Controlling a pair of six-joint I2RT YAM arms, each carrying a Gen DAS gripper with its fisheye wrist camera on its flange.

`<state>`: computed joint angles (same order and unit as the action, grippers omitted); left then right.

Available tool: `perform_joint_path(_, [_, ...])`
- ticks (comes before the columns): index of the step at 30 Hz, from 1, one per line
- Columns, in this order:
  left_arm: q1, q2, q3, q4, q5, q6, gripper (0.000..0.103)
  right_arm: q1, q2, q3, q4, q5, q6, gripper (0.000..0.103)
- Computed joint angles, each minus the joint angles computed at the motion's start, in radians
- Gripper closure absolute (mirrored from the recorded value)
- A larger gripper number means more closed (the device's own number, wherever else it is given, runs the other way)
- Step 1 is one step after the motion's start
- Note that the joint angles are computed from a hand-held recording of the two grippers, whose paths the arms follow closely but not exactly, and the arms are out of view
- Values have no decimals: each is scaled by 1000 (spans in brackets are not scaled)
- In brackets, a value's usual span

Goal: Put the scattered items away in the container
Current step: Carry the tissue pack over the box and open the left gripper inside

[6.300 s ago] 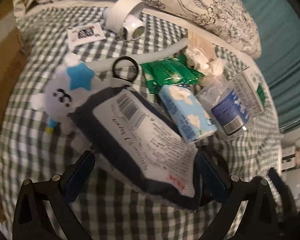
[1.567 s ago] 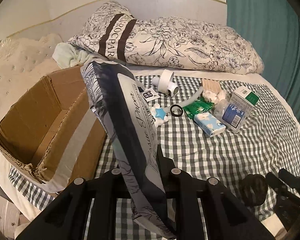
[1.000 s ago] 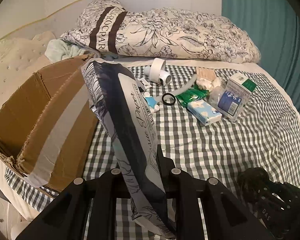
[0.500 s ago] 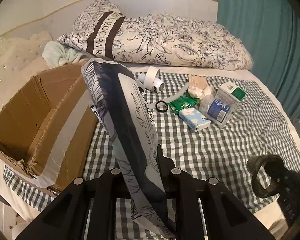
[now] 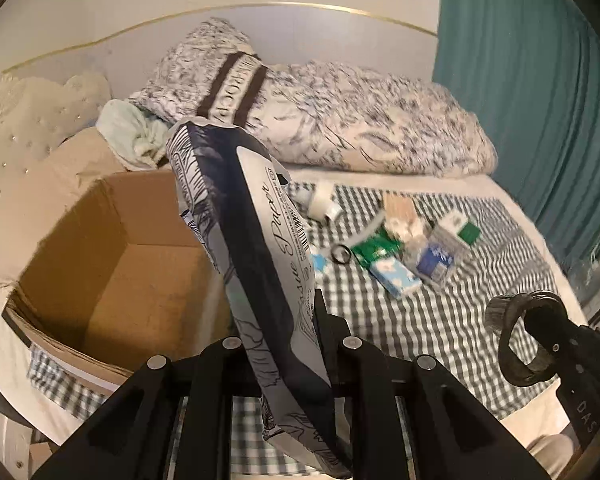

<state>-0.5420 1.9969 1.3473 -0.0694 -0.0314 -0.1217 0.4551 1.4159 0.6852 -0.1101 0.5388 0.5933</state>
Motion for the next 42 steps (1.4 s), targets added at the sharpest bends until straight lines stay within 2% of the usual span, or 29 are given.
perform_joint_path(7, [144,-25,82,-65,32,29,87,59,190,262,4,-17,-62,91])
perform_joint_path(11, [240,37,186,-139,49,33,87,85,332,446,18,-60,-86,91])
perform_joint_path(18, [324,137,249,-184,82,41,87,118,599,786,-55,-170,-109,91])
perform_joint_path(22, [349,177,260,-186,108,44,87,132,722,927,-122,-188,-109,91])
perform_joint_path(26, [367,217,286,-197,119,42,86,132,772,980,-158,-198,-99,91])
perform_joint_path(27, [366,223,293,-206,105,45,76,133,779,991,-163,-194,-101,91])
perform_joint_path(28, [361,232,308,-225,84,48,59,133,787,1001,-164,-190,-104,91])
perform_joint_path(29, [357,237,314,-237,66,48,48,132,794,1011,-163,-185,-106,91])
perform_joint_path(30, [354,238,315,-239,65,50,33,133,800,1020,-162,-178,-106,91])
perform_joint_path(31, [353,234,309,-233,73,57,27,136,800,1017,-150,-167,-104,91])
perform_joint_path(33, [346,221,292,-225,71,70,24,139,798,1009,-126,-160,-100,83])
perform_joint_path(34, [342,217,290,-228,63,71,22,139,795,1005,-118,-165,-97,63])
perform_joint_path(35, [338,211,286,-228,55,70,22,139,789,997,-104,-166,-94,48])
perform_joint_path(38, [334,186,256,-213,46,66,21,144,757,953,-41,-167,-102,46])
perform_joint_path(42, [336,170,246,-217,35,62,21,158,721,925,-22,-129,-127,46])
